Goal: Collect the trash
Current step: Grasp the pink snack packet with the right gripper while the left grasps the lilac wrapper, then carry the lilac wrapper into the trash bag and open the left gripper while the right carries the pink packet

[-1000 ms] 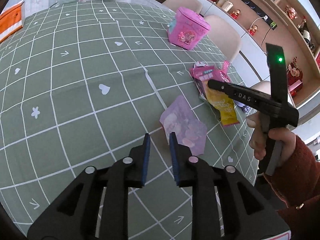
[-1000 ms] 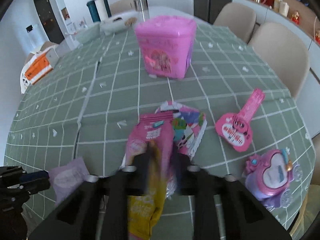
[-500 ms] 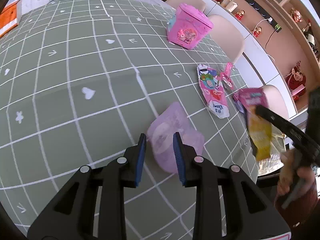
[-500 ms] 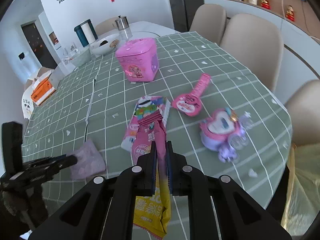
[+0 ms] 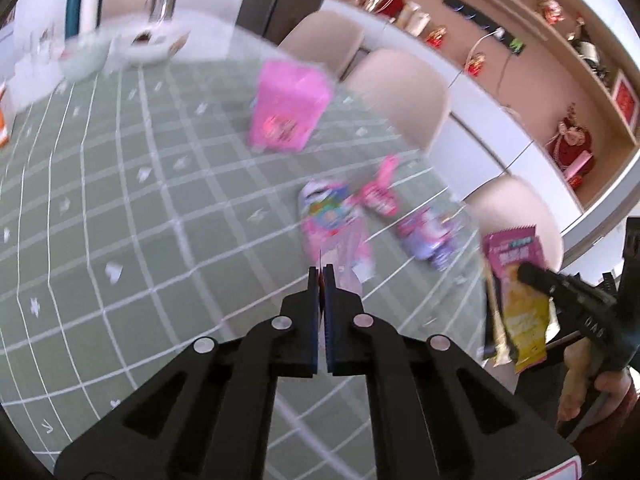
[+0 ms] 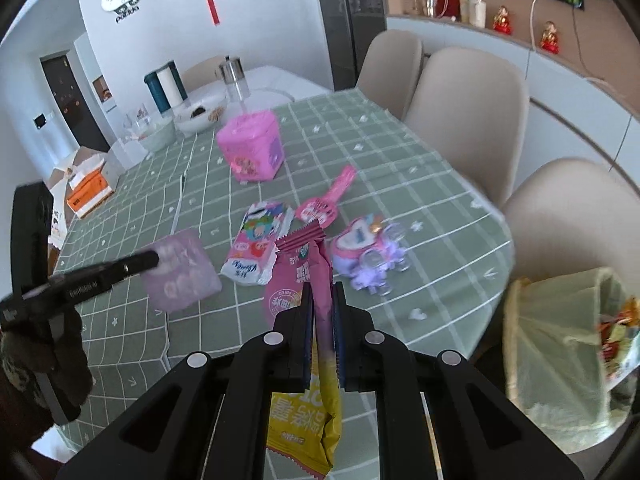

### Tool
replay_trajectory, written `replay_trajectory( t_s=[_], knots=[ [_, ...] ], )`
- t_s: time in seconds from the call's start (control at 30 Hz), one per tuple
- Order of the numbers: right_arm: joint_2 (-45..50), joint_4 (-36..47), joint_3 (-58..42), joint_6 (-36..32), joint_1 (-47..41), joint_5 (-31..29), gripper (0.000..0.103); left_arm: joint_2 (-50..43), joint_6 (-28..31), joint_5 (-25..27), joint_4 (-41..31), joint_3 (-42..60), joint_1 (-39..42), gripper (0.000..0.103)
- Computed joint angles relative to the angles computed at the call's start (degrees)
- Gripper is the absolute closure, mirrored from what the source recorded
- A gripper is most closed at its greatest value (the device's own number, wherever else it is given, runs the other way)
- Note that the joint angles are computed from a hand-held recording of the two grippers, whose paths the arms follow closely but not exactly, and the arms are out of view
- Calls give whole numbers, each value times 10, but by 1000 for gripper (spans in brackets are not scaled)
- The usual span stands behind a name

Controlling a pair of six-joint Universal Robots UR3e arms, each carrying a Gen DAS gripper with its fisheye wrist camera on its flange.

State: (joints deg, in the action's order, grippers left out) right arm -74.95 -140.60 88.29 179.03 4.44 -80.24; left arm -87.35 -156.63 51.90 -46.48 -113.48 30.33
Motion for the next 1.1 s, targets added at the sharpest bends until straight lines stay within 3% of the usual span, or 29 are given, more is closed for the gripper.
replay_trajectory(
  t_s=[0.37,0.7,0.87,1.1],
  knots=[
    [-213,37,86,-107,-177,78,92,-27,-160,-24,41,168,-180,101],
    [-380,200,152,-292,-512,258,92,-195,-261,76,56,396,-429,101],
    [-406,286,163,-400,-653,335,92,-290,-297,119,38,496,-513,101],
    [-359,363,117,-504,-752,388,92,-421,-346,175,1,666,-585,101]
  ],
)
